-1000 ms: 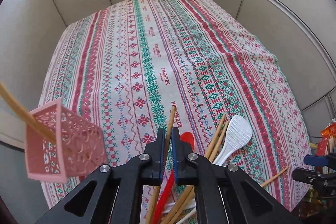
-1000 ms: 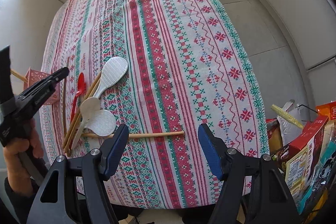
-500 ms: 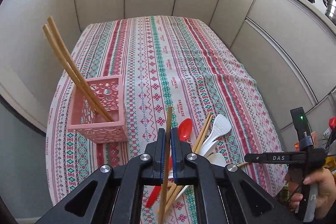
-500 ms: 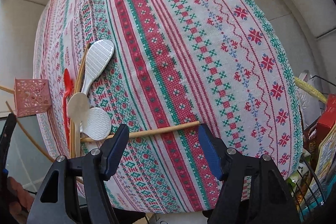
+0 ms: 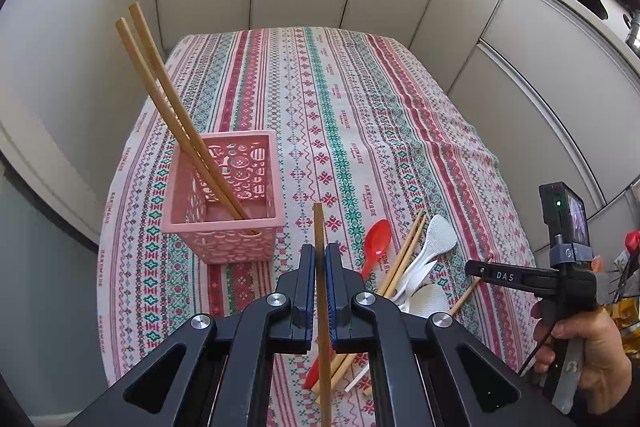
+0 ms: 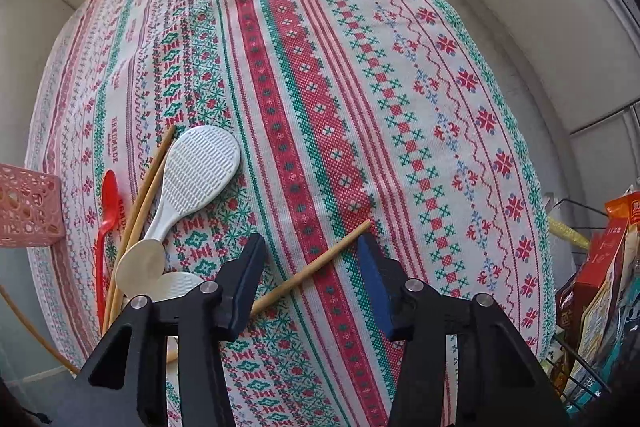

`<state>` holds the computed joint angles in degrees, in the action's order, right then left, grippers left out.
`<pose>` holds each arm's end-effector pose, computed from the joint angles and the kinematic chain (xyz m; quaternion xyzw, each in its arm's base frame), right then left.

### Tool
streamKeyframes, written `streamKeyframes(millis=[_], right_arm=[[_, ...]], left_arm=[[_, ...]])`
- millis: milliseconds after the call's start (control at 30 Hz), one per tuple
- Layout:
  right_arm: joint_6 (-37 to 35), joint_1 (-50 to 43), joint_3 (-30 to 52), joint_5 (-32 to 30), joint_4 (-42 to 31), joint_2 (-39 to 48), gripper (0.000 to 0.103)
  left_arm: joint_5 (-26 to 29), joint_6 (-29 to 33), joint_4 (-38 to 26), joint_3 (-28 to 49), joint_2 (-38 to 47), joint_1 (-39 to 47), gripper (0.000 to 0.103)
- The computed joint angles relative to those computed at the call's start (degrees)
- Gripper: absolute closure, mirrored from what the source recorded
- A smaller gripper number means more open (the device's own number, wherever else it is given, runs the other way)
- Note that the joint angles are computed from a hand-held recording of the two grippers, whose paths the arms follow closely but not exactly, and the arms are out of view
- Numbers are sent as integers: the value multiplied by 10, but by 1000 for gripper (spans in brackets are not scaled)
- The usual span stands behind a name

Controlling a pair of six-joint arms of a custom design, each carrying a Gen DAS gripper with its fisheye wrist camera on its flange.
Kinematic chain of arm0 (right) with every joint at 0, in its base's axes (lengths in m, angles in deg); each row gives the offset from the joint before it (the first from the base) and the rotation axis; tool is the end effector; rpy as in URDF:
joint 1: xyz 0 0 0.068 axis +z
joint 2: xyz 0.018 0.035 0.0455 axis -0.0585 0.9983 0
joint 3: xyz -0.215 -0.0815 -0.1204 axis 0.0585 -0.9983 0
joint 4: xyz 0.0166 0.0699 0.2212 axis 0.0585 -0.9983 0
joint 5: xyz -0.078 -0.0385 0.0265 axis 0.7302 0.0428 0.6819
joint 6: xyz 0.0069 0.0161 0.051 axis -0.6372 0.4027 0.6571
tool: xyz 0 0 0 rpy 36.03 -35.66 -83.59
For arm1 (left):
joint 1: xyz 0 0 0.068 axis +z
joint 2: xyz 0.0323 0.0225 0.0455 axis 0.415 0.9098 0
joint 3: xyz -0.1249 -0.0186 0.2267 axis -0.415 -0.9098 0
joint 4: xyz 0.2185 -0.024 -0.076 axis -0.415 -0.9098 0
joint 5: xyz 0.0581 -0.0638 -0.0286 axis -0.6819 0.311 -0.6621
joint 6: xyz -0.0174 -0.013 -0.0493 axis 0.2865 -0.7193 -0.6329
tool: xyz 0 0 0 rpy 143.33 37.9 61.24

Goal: Organize utensils
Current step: 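Lift the chopstick with the left tool while the right tool grasps another chopstick, then carry both chopsticks over the pink holder and lower them in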

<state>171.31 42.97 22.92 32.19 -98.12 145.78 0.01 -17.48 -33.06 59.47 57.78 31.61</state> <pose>0.2183 0.2232 0.0897 0.5031 0.8624 0.0046 0.0562 0.3840 0.0286 0.1518 0.3822 0.8773 -0.2015 0.2091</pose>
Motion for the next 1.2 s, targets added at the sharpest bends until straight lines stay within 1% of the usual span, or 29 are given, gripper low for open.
streamKeyframes(millis=[33,100,133,200,233,267,300,333,400,467,533,667,767,833,933,1000,1100,1200], right_arm=[[-7,-4,19,3,-12,13,62],[-12,-7,29,9,-23,17,71],[-11,-8,32,12,-25,19,73],[-11,-10,19,19,-15,12,85],[-9,-8,-2,25,6,3,86],[-18,-17,-51,28,50,-9,89],[-26,-20,-72,31,74,-20,92],[-25,-19,-93,37,99,-29,93],[-23,-20,-151,43,176,-54,98],[-14,-14,-208,50,242,-75,99],[-9,0,-232,64,268,-92,99],[-6,21,-273,88,276,-140,99],[9,40,-273,105,253,-166,99],[8,48,-246,124,216,-173,99],[17,81,-196,168,135,-193,99],[17,104,-142,202,63,-192,99],[15,130,-67,249,-26,-182,99],[11,144,-11,291,-89,-175,99]], left_arm=[[1,0,-4,6,4,1,98],[1,0,-6,9,7,1,98],[1,-1,-5,9,7,1,98],[2,-1,-7,10,7,1,98],[3,-1,-7,10,7,1,98],[4,-2,-6,9,6,1,98],[5,-2,-5,9,6,2,98],[5,-3,-4,7,5,2,98],[5,-5,0,5,4,2,98],[6,-8,2,4,3,2,98],[7,-8,2,4,2,2,98],[8,-13,11,-6,-6,1,98],[13,-16,14,-11,-13,0,98],[20,-16,11,-11,-20,3,98],[34,-14,7,-15,-33,8,98],[44,-11,6,-20,-43,14,98],[62,-7,5,-28,-59,22,98],[85,-2,4,-39,-80,33,98]])
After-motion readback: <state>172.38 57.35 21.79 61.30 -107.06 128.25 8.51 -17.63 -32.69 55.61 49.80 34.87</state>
